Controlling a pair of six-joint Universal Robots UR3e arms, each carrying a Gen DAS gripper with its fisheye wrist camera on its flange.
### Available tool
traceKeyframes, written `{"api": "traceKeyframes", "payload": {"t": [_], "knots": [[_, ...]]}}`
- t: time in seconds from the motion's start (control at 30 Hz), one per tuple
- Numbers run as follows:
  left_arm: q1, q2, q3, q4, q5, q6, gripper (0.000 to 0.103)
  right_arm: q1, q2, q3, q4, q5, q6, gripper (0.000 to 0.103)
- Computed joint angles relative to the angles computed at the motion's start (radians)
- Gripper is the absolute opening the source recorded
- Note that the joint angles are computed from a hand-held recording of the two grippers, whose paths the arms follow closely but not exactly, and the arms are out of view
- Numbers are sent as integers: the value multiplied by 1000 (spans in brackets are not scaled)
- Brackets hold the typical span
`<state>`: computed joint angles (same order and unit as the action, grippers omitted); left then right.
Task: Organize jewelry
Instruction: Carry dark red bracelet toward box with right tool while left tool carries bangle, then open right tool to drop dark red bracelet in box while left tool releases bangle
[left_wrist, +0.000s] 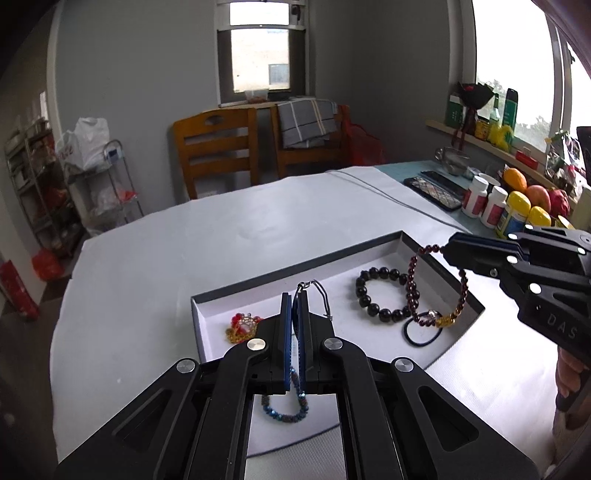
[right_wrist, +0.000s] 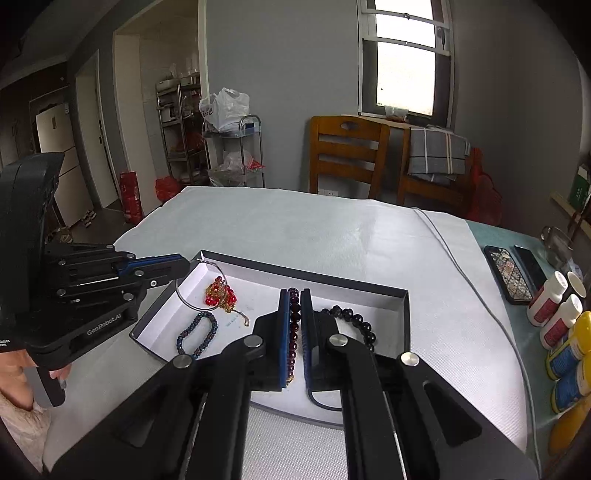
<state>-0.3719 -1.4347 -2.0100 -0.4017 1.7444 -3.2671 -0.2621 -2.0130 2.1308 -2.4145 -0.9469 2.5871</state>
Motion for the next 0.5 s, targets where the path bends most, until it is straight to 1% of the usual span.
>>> {"api": "traceKeyframes", "payload": {"t": [0.13,0.2,0.33,0.4,0.5], "knots": [[50,-72,19,26,-71,-18,3,35,60,26,-79,-14,22,6],[49,-119,42,31,-78,-27,3,41,73,44,-92,-8,6,6],[39,-210,95,26,-74,-29,3,42,97,48,-59,25,-42,6],[53,-232,102,20,-92,-35,3,38,113,43,-24,42,-68,6],[59,-261,113,-2,-90,-38,3,42,142,38,7,42,-84,6]]}}
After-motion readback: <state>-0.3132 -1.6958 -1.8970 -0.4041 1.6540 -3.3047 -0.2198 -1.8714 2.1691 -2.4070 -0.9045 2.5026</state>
